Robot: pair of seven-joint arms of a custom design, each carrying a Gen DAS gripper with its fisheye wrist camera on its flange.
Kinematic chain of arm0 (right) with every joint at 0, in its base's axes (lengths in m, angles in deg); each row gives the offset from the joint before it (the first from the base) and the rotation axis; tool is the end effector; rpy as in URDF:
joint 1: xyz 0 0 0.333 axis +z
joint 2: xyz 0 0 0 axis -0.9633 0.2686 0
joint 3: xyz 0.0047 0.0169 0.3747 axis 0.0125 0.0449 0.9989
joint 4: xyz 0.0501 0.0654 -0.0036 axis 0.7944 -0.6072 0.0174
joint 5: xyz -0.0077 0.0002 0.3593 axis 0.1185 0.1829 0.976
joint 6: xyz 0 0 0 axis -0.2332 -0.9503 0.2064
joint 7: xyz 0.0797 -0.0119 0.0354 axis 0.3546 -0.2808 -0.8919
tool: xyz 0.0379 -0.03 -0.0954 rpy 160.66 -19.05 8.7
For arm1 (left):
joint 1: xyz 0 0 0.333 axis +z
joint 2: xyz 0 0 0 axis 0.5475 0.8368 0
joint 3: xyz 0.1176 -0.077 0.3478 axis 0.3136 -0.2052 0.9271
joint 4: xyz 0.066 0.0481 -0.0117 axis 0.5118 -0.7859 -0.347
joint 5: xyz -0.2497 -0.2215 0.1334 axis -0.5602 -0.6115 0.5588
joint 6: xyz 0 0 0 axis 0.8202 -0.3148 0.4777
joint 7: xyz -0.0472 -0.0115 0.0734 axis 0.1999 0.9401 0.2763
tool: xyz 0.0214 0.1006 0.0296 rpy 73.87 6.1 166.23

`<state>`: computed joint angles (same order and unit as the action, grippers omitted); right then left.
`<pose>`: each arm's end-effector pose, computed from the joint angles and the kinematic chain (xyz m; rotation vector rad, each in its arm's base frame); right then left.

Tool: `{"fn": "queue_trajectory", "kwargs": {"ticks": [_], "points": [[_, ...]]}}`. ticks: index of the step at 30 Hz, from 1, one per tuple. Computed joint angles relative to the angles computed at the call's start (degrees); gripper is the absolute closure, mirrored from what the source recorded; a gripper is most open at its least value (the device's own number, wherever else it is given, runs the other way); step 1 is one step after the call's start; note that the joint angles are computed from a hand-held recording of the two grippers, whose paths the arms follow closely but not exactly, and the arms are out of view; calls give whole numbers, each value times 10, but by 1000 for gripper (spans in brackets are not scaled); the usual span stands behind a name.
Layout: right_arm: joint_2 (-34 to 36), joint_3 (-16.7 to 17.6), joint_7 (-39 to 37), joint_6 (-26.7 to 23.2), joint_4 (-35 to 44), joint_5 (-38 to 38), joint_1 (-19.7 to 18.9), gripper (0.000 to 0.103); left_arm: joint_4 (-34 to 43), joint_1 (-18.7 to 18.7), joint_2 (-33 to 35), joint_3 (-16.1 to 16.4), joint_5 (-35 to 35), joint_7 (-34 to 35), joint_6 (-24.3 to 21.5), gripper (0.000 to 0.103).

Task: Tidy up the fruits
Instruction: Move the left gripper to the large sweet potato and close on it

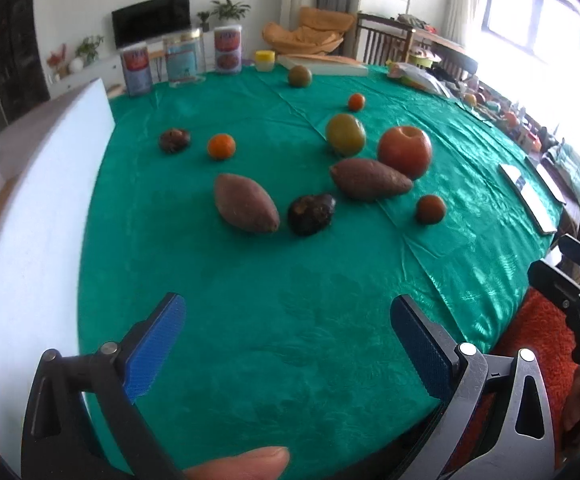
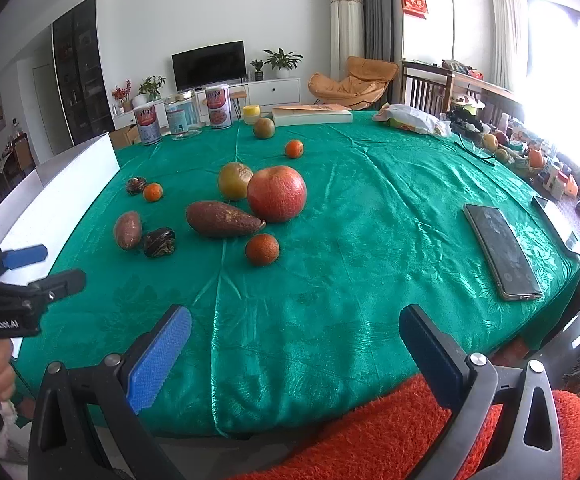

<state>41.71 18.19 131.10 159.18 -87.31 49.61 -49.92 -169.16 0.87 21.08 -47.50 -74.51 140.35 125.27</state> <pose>0.6734 0.3014 0.3049 -1.9291 1.4431 -0.5158 0.6745 -0.1682 0.2744 -2.0018 1.6938 -0.6456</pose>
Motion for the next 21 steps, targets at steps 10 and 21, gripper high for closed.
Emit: {"fn": "queue_trajectory", "kwargs": {"ticks": [10,21], "points": [[83,115,-13,-56,134,41,-83,0,89,-62,87,102,14,-130,-117,0],[104,232,-3,-32,114,43,-185,0,107,102,33,-56,75,-129,-86,1]]}}
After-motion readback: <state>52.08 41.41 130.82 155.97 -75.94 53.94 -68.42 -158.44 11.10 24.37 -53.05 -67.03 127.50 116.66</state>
